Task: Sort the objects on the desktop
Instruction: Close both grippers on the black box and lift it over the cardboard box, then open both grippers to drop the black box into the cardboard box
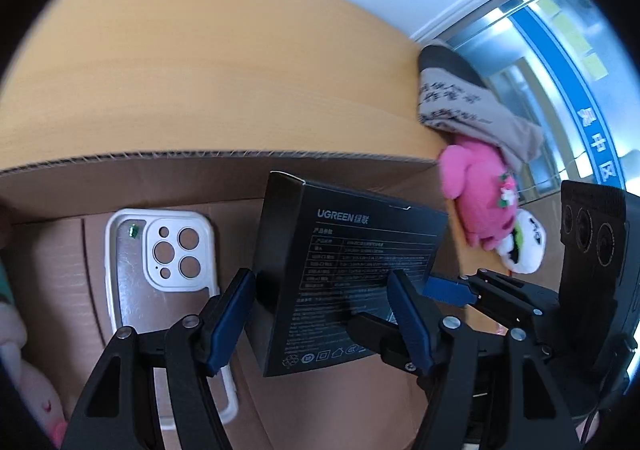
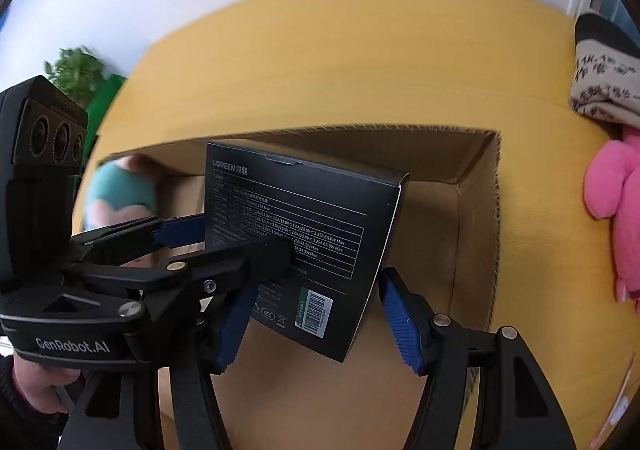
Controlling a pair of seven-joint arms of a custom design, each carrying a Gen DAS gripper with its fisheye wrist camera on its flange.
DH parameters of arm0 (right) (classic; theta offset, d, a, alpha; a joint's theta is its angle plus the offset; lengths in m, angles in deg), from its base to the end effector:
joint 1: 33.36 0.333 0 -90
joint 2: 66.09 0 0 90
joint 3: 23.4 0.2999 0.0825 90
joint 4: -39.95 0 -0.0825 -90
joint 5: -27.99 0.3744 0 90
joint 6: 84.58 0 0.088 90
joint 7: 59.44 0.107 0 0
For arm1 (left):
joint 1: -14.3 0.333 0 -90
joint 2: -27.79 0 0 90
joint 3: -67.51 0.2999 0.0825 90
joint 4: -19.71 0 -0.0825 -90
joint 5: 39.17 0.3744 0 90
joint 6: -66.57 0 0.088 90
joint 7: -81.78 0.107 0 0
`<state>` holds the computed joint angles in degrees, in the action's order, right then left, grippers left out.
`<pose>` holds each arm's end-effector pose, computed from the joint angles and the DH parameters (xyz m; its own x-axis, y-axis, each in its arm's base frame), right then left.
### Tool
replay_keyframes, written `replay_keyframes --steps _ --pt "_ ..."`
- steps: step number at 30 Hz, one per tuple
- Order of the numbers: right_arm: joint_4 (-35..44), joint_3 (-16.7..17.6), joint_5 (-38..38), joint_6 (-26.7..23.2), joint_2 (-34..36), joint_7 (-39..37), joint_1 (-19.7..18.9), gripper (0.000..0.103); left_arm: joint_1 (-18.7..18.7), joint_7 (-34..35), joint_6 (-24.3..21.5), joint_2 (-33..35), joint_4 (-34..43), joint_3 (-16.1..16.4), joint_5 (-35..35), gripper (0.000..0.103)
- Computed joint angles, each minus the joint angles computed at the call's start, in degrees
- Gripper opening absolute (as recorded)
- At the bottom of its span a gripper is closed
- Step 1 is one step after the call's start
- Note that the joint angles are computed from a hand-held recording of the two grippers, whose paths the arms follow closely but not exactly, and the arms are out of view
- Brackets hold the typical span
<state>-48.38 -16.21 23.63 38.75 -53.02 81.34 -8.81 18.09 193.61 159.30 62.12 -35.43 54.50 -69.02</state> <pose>0.5610 0.3338 0.5480 -0.2606 -0.9295 -0.2609 -0.9038 0.3299 -0.2727 0.6940 -0.1099 0.5452 -0.4698 -0.6996 0.5385 -0.8827 0.3778 -0.2793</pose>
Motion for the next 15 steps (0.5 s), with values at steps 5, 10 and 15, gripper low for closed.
replay_keyframes --steps 5,10,15 --pt "-0.6 0.0 2.6 0.1 1.4 -1.3 -1.0 0.068 0.1 -2.1 0.1 0.7 -0.6 0.2 -0.5 0.066" --pt "2.9 -0.2 2.3 -4.0 2.7 -2.5 -1.0 0.069 0.0 -5.6 -4.8 4.5 6.5 -0.3 0.5 0.066" --pt "0.0 0.1 1.7 -1.6 -2.0 -0.7 -0.1 0.095 3.2 -1.2 -0.9 -5.9 -3.6 -0.1 -1.9 0.067"
